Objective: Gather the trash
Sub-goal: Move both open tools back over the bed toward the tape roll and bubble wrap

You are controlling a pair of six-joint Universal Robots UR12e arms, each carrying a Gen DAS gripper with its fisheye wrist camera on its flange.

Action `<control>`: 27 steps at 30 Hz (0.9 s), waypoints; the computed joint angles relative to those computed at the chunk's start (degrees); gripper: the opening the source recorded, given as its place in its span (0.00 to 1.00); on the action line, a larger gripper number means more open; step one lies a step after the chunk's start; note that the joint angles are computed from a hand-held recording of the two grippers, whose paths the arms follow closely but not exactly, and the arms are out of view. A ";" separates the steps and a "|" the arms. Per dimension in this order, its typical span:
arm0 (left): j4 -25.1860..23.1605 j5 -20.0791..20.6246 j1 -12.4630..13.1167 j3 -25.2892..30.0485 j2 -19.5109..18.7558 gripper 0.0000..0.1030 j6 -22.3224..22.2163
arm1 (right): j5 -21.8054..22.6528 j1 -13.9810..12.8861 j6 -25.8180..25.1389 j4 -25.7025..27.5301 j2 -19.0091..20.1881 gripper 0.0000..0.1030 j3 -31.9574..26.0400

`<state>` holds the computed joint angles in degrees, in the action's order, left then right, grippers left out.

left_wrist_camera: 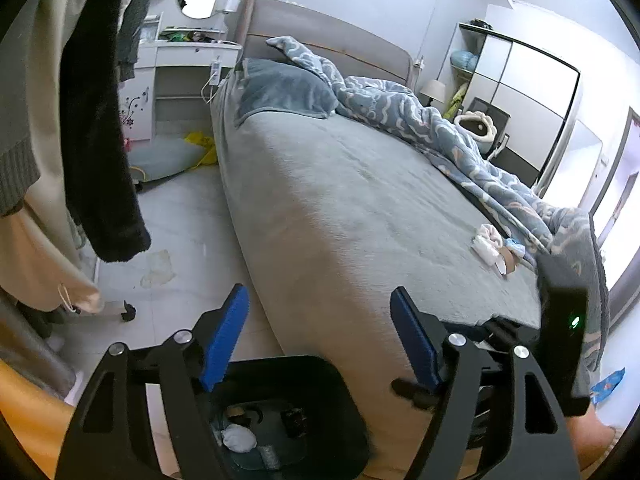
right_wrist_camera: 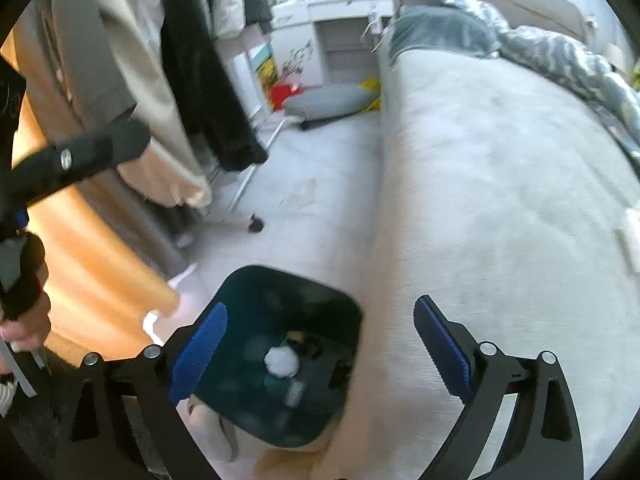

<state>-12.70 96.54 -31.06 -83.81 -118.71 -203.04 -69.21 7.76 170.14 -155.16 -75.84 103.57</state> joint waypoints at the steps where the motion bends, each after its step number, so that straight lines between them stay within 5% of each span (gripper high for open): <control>1: -0.16 0.29 -0.25 0.49 -0.28 0.74 0.26 | -0.15 -0.31 0.15 -0.59 -0.21 0.95 0.22; 18: -4.63 0.93 -3.09 10.10 -5.98 0.82 1.62 | -9.97 -4.61 -0.88 -7.73 -2.21 0.97 3.04; 27: -6.95 0.62 -3.93 15.08 -8.92 0.83 1.65 | -10.98 -7.36 -0.27 -9.57 -2.44 0.97 3.47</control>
